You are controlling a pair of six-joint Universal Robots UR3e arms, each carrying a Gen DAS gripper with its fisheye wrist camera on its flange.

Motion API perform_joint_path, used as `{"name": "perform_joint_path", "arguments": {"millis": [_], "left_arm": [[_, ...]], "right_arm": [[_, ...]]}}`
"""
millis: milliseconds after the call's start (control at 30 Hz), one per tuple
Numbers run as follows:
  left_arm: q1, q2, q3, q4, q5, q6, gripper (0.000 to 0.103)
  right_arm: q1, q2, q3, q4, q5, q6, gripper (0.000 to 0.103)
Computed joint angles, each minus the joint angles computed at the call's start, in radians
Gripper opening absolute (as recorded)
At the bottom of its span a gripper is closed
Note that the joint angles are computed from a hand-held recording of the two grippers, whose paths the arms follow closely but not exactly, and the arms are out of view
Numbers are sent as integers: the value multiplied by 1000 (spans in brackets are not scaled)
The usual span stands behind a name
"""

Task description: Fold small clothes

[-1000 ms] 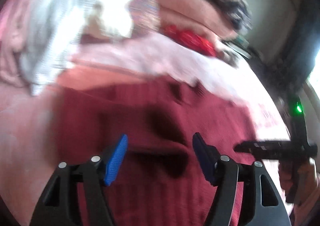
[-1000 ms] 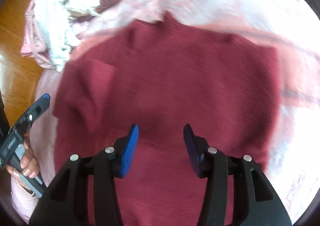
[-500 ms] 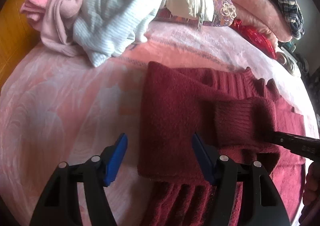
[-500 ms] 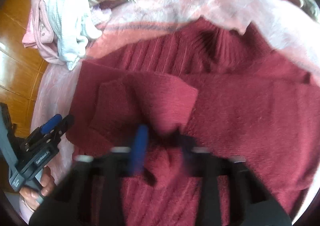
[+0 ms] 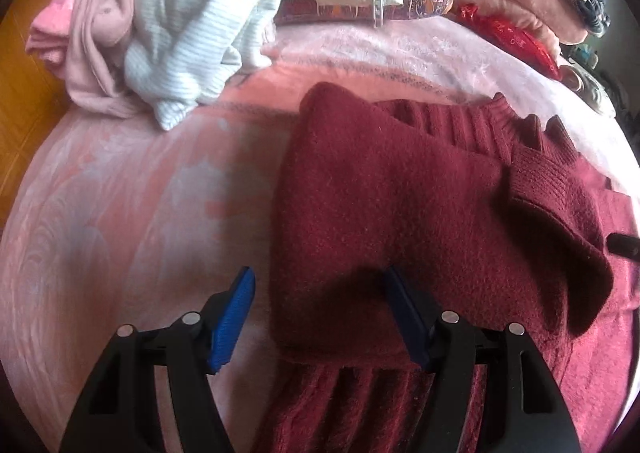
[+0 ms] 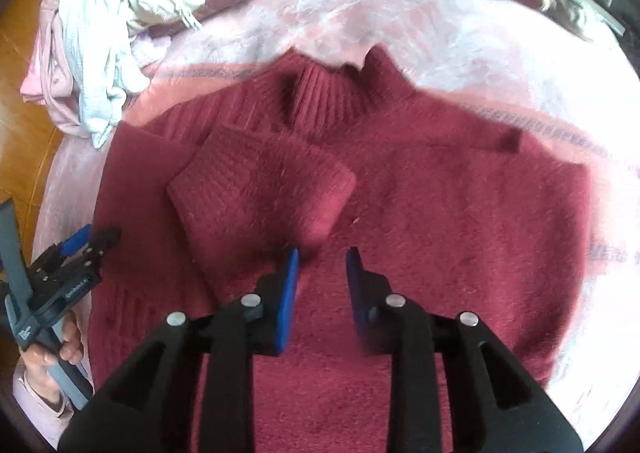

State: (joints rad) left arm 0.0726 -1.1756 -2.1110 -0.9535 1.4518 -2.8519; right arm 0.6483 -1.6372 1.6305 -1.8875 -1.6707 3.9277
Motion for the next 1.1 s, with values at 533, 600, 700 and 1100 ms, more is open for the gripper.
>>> {"name": "perform_joint_path", "arguments": {"millis": [533, 600, 700, 1100], "left_arm": [[64, 16, -5, -45, -44, 36, 71], [56, 4, -7, -29, -39, 24, 72], [58, -4, 1, -23, -53, 3, 71], [-35, -60, 12, 77, 12, -83, 71]], "right_arm": [[124, 469, -457, 59, -11, -54, 16], [99, 413, -341, -24, 23, -31, 9], [69, 308, -208, -105, 51, -10, 8], [-122, -421, 284, 121, 81, 0, 16]]}}
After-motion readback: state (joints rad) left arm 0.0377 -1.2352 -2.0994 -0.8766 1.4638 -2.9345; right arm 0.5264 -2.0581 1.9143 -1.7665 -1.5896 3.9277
